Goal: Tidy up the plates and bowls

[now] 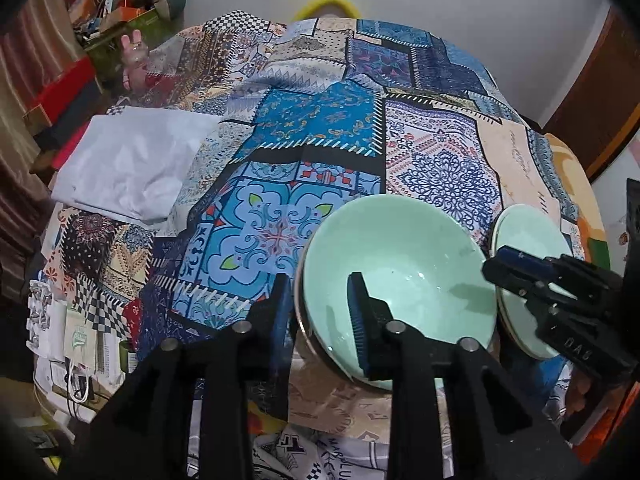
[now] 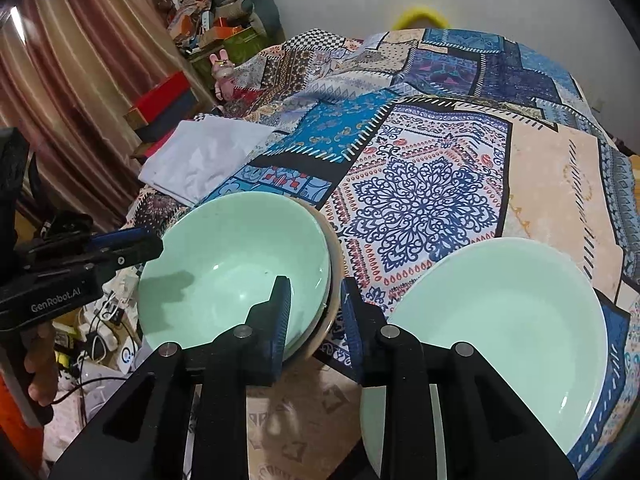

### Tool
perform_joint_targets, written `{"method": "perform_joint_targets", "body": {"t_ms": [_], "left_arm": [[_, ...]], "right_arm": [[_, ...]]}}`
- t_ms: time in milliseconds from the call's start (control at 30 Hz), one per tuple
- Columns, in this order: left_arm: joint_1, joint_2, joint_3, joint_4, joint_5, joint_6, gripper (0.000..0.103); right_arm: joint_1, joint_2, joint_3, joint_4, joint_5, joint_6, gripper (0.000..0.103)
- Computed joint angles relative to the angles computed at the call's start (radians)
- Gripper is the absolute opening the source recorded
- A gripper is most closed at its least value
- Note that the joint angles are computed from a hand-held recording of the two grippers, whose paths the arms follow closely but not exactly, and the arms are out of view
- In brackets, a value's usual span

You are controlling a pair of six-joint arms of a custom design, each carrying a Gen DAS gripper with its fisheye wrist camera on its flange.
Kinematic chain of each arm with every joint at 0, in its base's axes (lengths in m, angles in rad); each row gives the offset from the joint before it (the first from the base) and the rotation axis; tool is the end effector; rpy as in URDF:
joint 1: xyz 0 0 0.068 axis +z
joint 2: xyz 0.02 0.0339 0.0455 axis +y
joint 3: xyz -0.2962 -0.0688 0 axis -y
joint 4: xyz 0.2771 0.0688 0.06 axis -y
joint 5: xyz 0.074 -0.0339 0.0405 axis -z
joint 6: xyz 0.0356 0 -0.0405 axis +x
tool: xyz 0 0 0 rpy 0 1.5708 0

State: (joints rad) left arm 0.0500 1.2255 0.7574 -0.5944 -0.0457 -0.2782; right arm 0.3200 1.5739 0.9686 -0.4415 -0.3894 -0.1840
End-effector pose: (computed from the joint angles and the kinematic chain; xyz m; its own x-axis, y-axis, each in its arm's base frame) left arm 0.2470 0.0140 0.2250 -0.8191 -0.3157 -0.4789 -0.3090 0.9463 -0.0953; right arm 0.3151 0.1187 0.2088 -0.7218 -0.4175 -0.5520 -0.6137 0.7548 0.2316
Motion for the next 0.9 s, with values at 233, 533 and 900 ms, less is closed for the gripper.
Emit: {"method": "perform_joint_targets", "body": {"t_ms": [233, 533, 900], "left_arm": [[0.072, 0.033, -0.052, 0.032, 0.097, -0.011, 0.036], [0.113, 0.092, -0.11, 0.117, 0.202, -0.014, 0.043], [0.133, 0.147, -0.141, 0.196, 0.272, -0.026, 0.043]], "right_arm": [[0.001, 0.033, 0.004, 0.002, 0.005, -0.003, 0.029], [0.024, 0.077, 0.013, -0.004, 0.001, 0.008, 0.029], [0.056, 0.144, 0.049, -0.009, 0.024, 0.025, 0.033]]}}
